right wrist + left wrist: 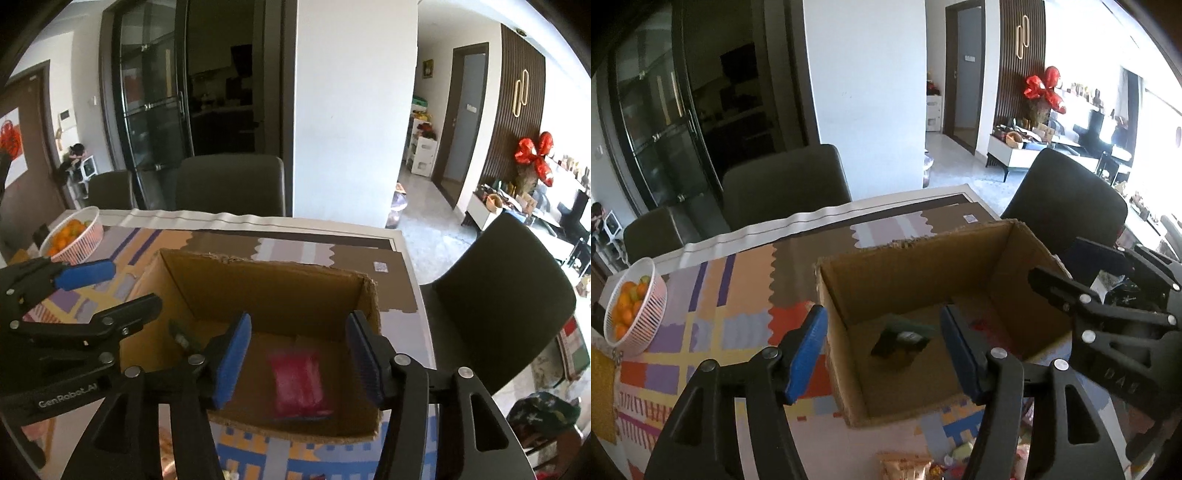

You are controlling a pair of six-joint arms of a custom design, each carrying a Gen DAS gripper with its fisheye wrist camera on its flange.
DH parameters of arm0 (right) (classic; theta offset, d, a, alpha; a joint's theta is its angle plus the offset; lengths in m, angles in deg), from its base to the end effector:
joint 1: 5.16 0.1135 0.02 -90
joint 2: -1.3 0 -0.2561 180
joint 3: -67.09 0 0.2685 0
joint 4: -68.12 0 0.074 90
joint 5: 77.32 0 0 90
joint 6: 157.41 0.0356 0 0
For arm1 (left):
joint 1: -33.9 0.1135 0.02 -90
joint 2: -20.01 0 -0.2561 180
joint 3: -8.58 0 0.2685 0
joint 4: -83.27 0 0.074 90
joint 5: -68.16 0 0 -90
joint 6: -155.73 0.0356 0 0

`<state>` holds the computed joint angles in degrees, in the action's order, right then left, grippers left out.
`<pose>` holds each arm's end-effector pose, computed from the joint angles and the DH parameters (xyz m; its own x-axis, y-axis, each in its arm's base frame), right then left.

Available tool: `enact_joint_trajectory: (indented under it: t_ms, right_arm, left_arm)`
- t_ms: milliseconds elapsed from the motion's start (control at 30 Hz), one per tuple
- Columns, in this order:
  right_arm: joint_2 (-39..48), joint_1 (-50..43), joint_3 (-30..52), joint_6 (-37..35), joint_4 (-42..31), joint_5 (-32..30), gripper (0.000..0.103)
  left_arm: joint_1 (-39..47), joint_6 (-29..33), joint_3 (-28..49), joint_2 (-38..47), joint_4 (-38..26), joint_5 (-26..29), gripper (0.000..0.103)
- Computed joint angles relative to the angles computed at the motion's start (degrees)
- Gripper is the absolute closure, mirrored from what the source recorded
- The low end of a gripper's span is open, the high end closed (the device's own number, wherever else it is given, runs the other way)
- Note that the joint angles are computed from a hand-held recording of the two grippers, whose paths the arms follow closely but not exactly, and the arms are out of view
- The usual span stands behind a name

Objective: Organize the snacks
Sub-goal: 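Open both tools to drop the green pack and red bag into the box, then move both tools back toward the remaining snacks on the table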

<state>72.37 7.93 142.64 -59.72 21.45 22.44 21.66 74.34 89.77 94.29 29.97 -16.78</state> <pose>0.2794 0.0588 0.3035 -0.6618 -0.0185 -0.7495 -0.0124 0.9998 -0.0137 0.2853 -0.0651 0.3131 -0.6591 0.2956 -0.6915 0.3735 0.9268 0.0401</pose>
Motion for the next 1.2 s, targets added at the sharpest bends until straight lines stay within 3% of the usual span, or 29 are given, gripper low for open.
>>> enact_joint_trajectory:
  t_ms: [333,667,1200]
  right_arm:
    - [-14.5,4.9,-7.2,1.6,-2.5,3.5,0.043]
    - [-26.9,13.6,-10.9,6.8,-8.4,9.5,0.04]
    - [-39.1,29.1,-16.4,20.7,-20.0,21.7,0.04]
  left_arm:
    - [-1.5,1.2,-8.3,-15.9,-3.0,-2.7,0.04]
    - [-2.2,2.5,-12.3,-30.4,-9.4,-0.4,0.034]
    - [-10.3,-1.6,-18.4,-46.8,-18.0,-6.1,0.03]
